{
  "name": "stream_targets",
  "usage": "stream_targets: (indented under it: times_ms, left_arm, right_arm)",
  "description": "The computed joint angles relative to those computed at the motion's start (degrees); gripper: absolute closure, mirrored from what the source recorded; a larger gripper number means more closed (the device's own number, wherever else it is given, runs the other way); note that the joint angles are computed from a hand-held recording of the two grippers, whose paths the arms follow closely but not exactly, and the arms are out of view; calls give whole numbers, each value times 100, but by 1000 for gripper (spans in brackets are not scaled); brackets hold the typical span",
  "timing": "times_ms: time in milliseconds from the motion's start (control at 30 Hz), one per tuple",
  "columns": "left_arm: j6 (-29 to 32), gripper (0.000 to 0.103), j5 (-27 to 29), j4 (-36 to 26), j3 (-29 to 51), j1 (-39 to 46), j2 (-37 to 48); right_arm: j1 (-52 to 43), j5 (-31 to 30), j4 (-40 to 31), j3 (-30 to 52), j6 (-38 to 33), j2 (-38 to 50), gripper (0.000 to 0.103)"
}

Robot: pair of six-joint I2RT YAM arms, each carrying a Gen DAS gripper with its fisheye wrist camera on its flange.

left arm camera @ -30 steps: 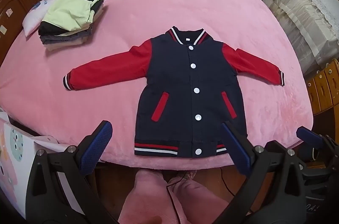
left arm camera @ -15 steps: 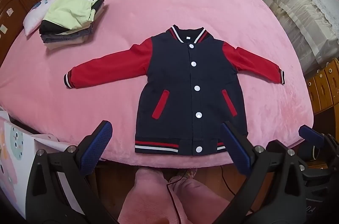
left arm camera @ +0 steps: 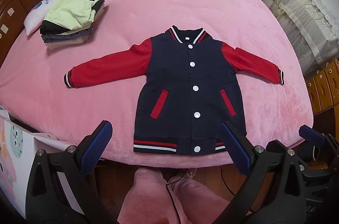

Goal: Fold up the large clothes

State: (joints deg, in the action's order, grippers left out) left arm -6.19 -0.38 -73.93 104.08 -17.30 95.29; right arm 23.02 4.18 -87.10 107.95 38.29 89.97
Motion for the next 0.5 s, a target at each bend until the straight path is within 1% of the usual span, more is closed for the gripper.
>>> stream_targets:
  times_ms: [367,400,433,500]
  left_arm:
    - [-16,3,22,29,-21,3,-18]
    - [-44,3,29,15,-240,-19,-255]
    - [-57,3,54,14,-289,-21,-303]
    - [-156,3,20,-86,-133,-127,-232]
  right_arm:
    - [18,20,-20,16,6,5,0]
    - [21,23,-64,51,5,2,0]
    - [-52,-18,-105,47,-72,-56,0]
    - [-79,-20,-164,97,-92,-67,0]
